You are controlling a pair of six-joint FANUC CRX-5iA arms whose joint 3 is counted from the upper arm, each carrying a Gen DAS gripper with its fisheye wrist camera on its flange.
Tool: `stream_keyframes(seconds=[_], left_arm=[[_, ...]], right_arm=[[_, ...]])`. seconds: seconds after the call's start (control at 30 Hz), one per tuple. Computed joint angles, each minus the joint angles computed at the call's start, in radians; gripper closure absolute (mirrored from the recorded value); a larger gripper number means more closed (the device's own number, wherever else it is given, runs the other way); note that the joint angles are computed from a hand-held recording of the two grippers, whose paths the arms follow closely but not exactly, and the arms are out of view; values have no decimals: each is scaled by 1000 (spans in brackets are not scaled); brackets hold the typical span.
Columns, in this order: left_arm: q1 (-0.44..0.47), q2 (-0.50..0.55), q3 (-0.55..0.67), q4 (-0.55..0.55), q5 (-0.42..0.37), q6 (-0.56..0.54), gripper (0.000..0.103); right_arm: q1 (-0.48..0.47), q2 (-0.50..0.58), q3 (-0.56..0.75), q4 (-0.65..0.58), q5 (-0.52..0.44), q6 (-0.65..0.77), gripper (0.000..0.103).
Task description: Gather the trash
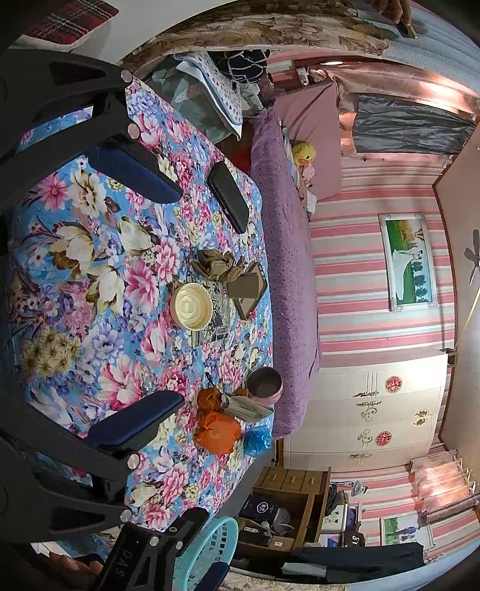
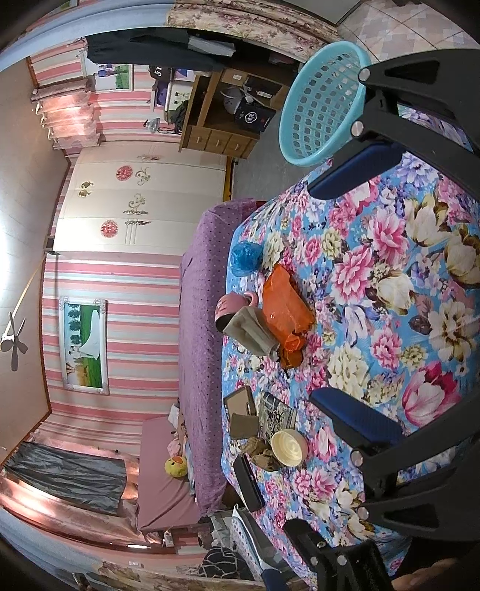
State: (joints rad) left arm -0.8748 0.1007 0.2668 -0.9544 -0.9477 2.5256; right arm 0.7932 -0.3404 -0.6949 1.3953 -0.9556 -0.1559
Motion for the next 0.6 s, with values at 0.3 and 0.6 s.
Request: stream_keyframes(seconds=[0.3, 0.6], left_arm=[[36, 7, 23, 53, 12, -24, 5], [119, 63, 145, 110, 4, -121, 5]], right_arm=[[-10, 13, 15, -8, 2, 17, 4], [-147, 34, 96, 51, 77, 61, 4]])
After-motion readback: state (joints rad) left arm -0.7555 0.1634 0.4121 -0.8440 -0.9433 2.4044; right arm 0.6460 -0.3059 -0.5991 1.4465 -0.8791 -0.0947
